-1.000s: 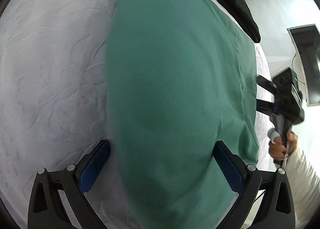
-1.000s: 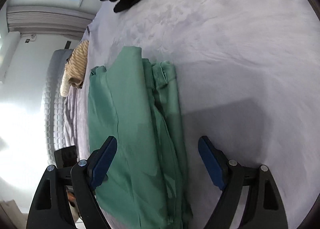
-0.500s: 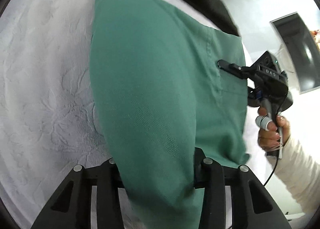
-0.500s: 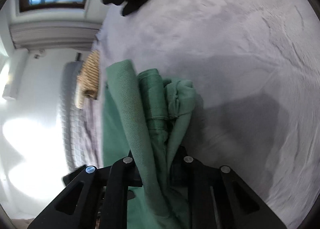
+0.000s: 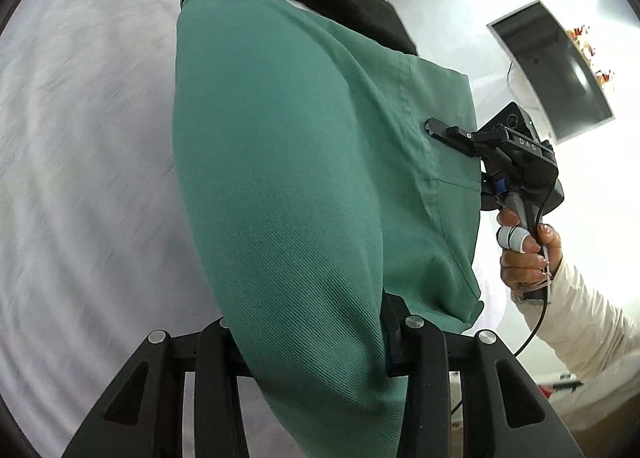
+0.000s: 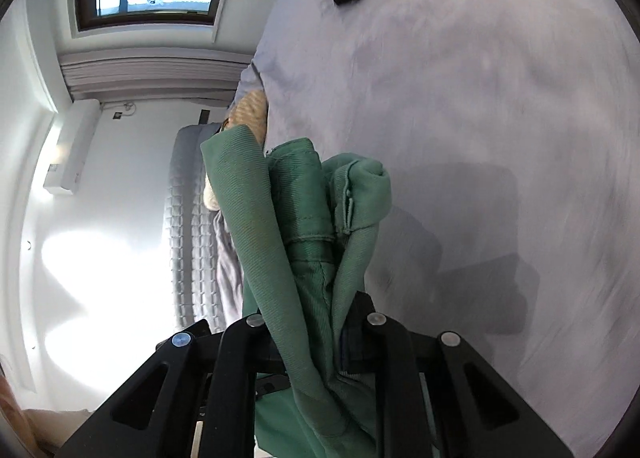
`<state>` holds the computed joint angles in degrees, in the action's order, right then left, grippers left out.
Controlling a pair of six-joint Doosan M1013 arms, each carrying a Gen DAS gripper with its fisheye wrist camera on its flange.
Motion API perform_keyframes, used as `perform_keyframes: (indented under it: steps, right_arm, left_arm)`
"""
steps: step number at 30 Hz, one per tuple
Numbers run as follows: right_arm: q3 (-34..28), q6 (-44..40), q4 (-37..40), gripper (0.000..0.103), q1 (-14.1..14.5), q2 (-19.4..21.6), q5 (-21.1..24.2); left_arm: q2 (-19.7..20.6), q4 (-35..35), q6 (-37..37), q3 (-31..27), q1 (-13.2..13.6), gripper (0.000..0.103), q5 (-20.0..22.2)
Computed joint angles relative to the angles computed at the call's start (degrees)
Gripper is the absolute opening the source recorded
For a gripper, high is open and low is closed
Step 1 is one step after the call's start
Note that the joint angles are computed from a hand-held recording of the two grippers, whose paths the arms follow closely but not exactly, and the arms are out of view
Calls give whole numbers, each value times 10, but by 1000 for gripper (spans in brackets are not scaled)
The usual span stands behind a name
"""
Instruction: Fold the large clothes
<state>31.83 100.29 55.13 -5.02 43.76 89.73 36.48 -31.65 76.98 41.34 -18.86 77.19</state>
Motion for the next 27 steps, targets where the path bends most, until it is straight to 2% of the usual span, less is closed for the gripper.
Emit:
perform_keyframes:
  steps: [4, 6, 7, 8, 9, 11, 13, 15, 17, 19, 22, 27]
  right_arm:
    - [118, -21, 1, 18, 20, -46, -31]
    - [154, -19, -11, 19, 31, -55, -39]
    - [164, -14, -28, 18, 36, -55, -39]
    - [168, -9, -52, 18, 42, -54, -39]
    - [166, -1, -83, 19, 47, -54, -43]
    - [142, 20, -143, 26, 56, -47, -31]
    - [106, 18, -217, 37, 69, -41, -3]
    - [68, -3, -302, 43, 84, -36, 29]
    - [56, -20, -357, 43, 95, -43, 39]
    - [64, -31, -362, 43, 99, -58, 37]
    - [94, -57, -347, 43, 110, -85, 40]
    - [153, -100, -391, 42, 137, -119, 87]
  left_arm:
    - [-58, 26, 5, 103, 6, 42, -2]
    - [-73, 40, 0, 138, 6, 43, -6]
    - [-77, 52, -10, 153, 6, 47, -5]
    - [-79, 68, -26, 167, 6, 54, 0]
    - [-82, 75, -36, 179, 6, 56, 0]
    - [-93, 75, -38, 197, 9, 63, -13]
    - [-104, 92, -31, 202, 8, 63, -20]
    - [-117, 119, -27, 204, 5, 63, -26]
    - [-133, 139, -30, 213, 9, 63, -32]
    - [-154, 158, -36, 232, 13, 63, -44]
    - [-164, 160, -26, 244, 27, 63, -51]
    - [-142, 203, -22, 231, -7, 63, -25]
